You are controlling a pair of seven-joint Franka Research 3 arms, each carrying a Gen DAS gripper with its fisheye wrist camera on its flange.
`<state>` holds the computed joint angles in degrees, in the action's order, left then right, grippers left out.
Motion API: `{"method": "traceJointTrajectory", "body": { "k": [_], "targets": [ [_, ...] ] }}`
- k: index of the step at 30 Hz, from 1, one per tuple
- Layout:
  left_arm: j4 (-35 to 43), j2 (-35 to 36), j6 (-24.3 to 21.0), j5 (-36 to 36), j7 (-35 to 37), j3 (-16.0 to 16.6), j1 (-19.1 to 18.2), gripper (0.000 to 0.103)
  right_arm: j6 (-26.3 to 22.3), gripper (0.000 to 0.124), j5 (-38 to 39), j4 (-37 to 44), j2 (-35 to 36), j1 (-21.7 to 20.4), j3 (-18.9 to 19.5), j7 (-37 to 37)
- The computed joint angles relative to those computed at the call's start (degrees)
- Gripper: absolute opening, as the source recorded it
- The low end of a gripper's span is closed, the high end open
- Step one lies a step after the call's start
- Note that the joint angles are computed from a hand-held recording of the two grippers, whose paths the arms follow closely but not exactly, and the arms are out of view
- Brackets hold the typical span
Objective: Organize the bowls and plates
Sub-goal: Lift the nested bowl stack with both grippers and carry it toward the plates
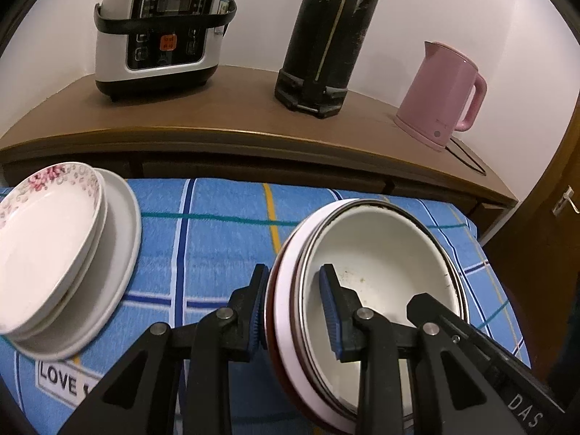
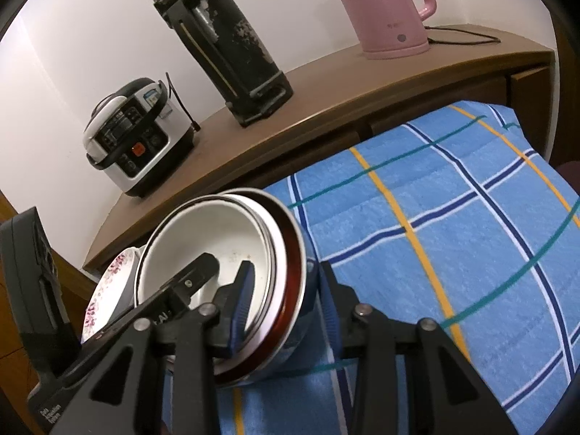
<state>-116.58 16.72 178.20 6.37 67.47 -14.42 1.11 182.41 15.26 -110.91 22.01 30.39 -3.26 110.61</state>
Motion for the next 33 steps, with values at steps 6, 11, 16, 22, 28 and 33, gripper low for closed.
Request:
{"method": "traceJointTrajectory", "body": {
  "k": [6, 11, 16, 22, 28, 33],
  "targets": [
    [-4.92, -4.74, -0.01, 3.82, -4.68, 5.28, -4.25, 0.031, 0.15, 0.036, 2.60, -3.89, -3.23, -6.53, 8.46, -4.78],
    [-9.42, -8.96, 0.17, 12.10, -13.16, 10.74, -7.97, 0.031, 0.07, 0.036, 5.67, -6.36, -5.29, -8.92, 13.10, -8.38],
    [-13.03, -12.07, 1.02, 17.44, -18.31, 10.94, -6.83, 0.031, 0.57, 0.036, 6.50, -8.74, -7.26, -6.82, 12.80, -9.34],
    [-15.94, -14.94, 1.16, 23.82, -24.25, 10.43, -5.07, 0.031, 0.55, 0.036, 6.23, -10.33, -8.52, -4.69, 11.95, -9.25],
    [-18.73, -17.72, 1.33, 28.40, -29.22, 9.11, -2.22, 0.031, 0.29, 0.036, 7.01, -10.95, -9.19, -5.21, 13.88, -10.72],
    [-20.43, -19.74, 1.47, 32.58, -33.28, 7.63, 0.66, 0.031, -0.20, 0.036, 6.11, -10.71, -9.34, -2.99, 12.60, -10.20]
  ]
}}
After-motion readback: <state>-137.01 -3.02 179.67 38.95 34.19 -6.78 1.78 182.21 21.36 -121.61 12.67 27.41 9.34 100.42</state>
